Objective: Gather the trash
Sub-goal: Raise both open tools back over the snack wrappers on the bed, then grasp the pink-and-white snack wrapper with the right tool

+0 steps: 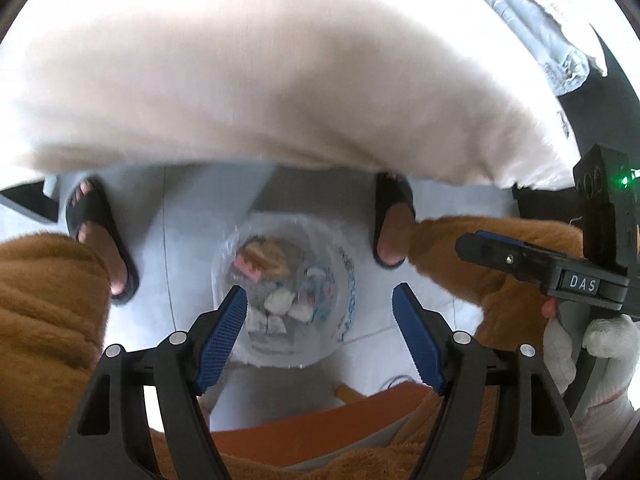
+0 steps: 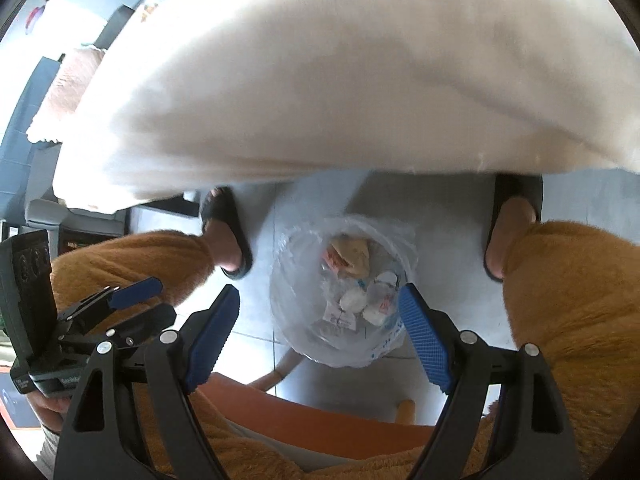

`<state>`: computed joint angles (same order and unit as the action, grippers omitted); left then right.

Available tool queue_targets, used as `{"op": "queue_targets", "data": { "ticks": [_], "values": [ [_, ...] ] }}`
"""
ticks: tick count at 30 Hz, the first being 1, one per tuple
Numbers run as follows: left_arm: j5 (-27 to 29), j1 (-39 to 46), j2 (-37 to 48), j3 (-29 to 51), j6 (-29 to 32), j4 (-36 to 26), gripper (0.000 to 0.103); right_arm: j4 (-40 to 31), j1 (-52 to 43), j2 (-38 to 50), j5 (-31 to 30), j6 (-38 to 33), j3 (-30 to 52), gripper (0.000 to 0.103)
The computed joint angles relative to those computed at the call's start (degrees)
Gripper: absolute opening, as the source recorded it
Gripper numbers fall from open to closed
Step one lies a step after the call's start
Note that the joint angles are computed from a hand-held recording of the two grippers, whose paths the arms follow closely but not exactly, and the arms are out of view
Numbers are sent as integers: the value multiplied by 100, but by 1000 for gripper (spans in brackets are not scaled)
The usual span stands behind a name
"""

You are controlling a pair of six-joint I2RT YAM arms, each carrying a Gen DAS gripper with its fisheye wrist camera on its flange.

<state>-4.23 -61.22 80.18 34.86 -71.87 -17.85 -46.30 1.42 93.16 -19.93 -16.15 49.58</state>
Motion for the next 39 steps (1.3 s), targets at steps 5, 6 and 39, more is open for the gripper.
{"op": "queue_targets", "data": {
  "ticks": [5, 6, 39],
  "values": [
    [-452, 110, -521, 384, 272, -758, 74, -417, -26, -355, -262, -89, 401, 81],
    [-520, 139, -585, 454, 321, -877, 74, -481, -7, -402, -313, -85, 504, 81],
    [-526, 3291, -1511, 1316, 3075, -1561, 74, -109, 1584, 2054, -546, 1378, 4504, 81]
  ]
}}
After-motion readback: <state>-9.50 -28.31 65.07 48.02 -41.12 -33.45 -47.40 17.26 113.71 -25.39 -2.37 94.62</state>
